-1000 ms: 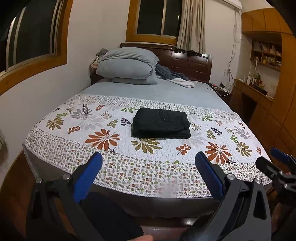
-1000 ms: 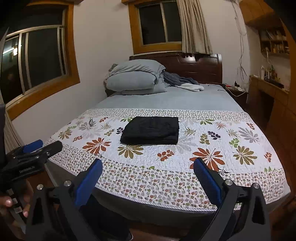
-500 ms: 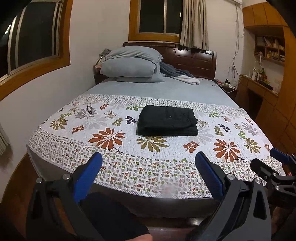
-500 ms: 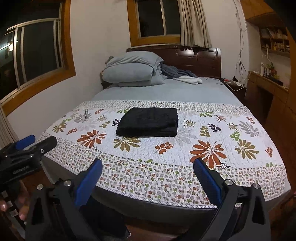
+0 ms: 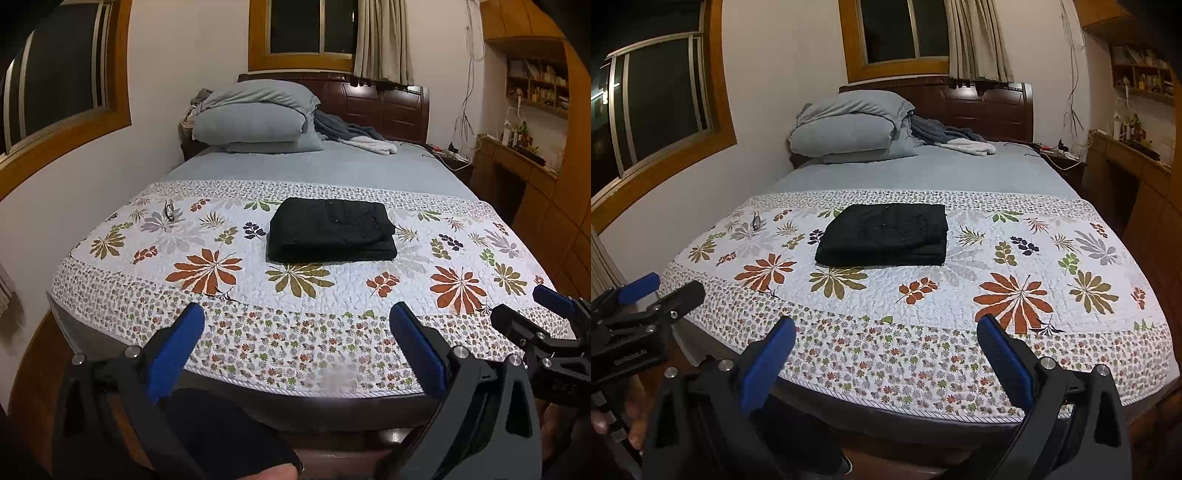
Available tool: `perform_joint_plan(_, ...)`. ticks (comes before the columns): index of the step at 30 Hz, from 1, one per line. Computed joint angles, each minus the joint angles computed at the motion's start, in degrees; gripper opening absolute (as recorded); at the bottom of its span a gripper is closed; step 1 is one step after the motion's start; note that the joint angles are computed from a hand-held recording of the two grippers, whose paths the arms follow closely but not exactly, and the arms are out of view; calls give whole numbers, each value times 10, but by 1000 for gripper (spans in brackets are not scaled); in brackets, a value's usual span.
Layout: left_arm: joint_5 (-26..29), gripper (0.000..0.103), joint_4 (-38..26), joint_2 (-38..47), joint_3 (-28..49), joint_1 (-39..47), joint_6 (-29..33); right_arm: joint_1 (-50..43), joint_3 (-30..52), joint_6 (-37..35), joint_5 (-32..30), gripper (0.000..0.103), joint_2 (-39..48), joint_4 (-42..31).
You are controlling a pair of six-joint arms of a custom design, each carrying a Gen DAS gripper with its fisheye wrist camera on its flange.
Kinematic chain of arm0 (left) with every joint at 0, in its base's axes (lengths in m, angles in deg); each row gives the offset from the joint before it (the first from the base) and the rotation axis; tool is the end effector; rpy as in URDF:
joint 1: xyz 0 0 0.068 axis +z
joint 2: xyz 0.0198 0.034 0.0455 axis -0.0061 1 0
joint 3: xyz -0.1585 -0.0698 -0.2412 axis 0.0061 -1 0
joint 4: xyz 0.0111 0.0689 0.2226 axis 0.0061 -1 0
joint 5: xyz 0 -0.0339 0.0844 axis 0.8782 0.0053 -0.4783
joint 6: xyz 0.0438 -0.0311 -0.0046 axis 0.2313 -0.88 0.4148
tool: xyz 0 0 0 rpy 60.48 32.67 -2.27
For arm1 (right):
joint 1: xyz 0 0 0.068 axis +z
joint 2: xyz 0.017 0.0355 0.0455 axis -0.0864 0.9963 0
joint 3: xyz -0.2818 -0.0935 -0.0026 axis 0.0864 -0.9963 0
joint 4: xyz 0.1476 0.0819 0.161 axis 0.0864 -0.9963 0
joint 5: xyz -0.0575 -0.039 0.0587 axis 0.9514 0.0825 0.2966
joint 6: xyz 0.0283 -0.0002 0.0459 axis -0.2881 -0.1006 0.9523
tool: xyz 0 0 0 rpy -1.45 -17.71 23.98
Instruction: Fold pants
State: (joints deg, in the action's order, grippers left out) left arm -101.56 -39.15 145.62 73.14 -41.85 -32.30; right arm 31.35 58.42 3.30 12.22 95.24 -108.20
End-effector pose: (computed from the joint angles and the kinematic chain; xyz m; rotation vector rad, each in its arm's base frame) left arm 0.2365 -0.1789 0.3805 -0.1996 2.1961 0.1116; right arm 0.2873 0.1986 0.3716 -0.1294 2.2050 0.2413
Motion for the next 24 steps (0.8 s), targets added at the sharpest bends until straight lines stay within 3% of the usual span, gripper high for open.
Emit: perform_joint_plan(24, 51, 100, 62, -13, -34, 36, 20, -4, 25, -2, -17, 99, 37, 4)
